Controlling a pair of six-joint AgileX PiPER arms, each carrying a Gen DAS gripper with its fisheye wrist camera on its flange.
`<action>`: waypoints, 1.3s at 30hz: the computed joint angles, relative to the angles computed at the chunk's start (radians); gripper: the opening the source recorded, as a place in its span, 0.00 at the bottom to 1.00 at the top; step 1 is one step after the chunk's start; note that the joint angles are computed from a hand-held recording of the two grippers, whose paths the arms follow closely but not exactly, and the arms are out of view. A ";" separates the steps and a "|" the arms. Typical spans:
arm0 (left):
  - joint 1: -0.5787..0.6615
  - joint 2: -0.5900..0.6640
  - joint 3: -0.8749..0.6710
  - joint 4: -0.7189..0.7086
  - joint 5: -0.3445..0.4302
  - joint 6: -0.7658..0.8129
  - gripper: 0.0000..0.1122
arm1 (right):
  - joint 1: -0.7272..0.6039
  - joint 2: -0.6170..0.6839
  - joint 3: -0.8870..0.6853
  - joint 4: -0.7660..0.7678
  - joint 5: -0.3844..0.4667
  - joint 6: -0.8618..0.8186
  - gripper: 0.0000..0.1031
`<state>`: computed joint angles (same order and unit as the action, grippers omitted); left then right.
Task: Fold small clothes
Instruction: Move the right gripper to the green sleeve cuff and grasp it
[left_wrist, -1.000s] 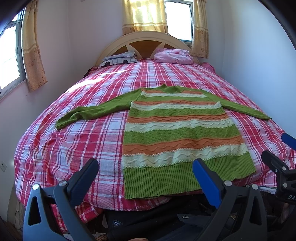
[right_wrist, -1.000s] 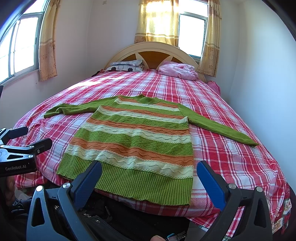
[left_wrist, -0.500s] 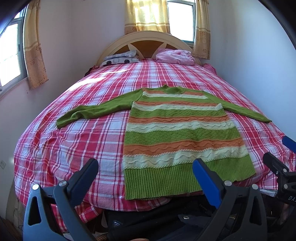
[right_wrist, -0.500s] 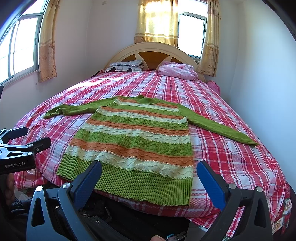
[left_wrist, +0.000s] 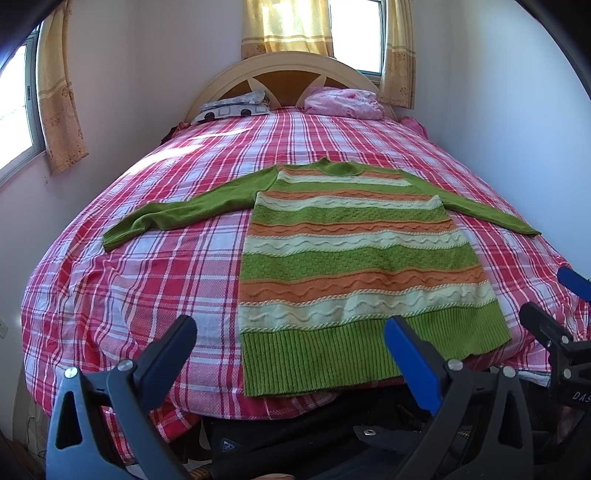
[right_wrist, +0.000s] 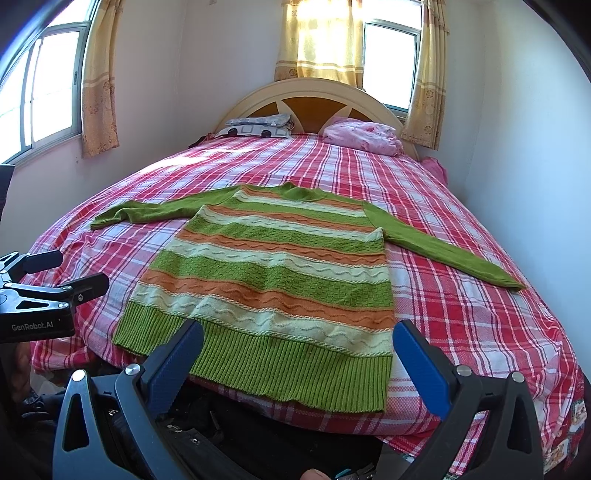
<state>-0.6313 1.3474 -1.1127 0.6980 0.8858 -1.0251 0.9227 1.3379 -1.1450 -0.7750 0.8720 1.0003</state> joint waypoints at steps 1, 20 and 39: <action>0.008 0.004 -0.001 -0.012 -0.005 0.008 0.92 | -0.009 0.001 0.002 0.010 -0.010 -0.009 0.99; 0.159 0.282 -0.209 -0.024 -0.077 0.229 0.92 | -0.317 0.140 -0.030 0.169 -0.243 -0.230 0.99; 0.294 0.807 -0.928 -0.156 0.045 0.501 0.92 | -0.690 0.517 -0.377 0.247 -0.215 -0.435 0.99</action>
